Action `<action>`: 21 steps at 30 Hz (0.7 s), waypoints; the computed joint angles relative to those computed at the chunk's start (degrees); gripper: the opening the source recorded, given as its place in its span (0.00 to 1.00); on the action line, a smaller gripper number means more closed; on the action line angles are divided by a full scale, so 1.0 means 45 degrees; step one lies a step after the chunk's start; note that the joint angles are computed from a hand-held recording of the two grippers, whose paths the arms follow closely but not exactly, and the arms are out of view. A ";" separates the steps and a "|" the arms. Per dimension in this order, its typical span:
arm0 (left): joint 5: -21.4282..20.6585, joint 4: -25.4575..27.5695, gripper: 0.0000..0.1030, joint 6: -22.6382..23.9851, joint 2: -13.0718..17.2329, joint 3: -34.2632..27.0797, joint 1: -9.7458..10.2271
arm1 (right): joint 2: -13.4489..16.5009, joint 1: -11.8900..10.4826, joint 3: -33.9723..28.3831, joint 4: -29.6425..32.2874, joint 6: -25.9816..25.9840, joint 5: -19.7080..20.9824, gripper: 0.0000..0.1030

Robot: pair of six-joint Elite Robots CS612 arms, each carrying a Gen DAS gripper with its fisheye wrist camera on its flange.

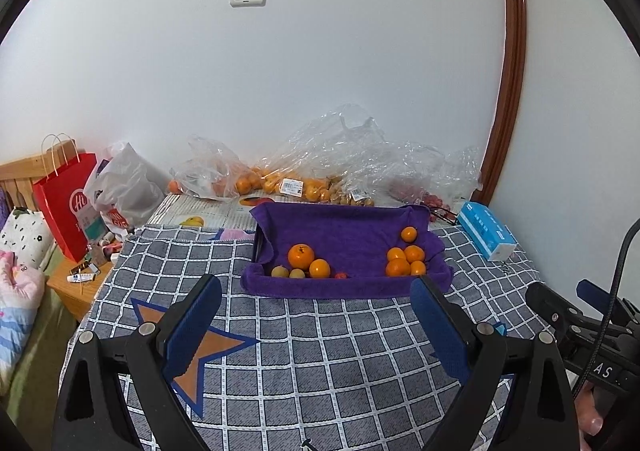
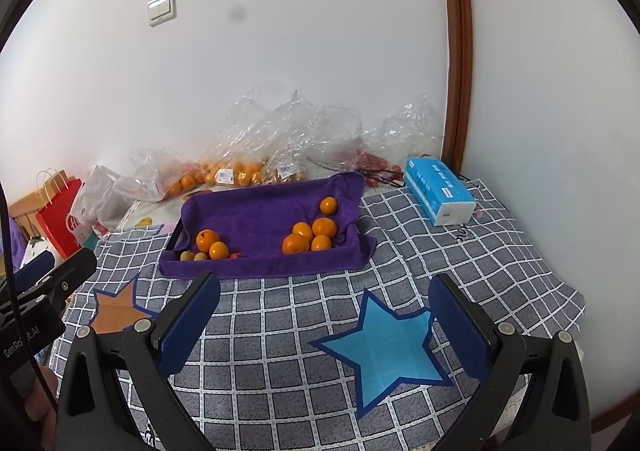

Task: Organize fruits

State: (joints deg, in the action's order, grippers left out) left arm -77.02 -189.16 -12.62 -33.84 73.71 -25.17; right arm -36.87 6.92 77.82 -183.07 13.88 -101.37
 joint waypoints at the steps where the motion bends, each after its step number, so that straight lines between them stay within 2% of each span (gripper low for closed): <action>1: -0.0035 0.0000 0.93 0.0020 0.0003 -0.0008 0.0004 | -0.0002 -0.0003 0.0003 -0.0004 -0.0042 0.0007 0.99; 21: 0.0234 0.0016 0.93 0.0005 0.0029 -0.0005 -0.0038 | -0.0050 -0.0077 0.0130 -0.0205 -0.0007 0.0273 0.99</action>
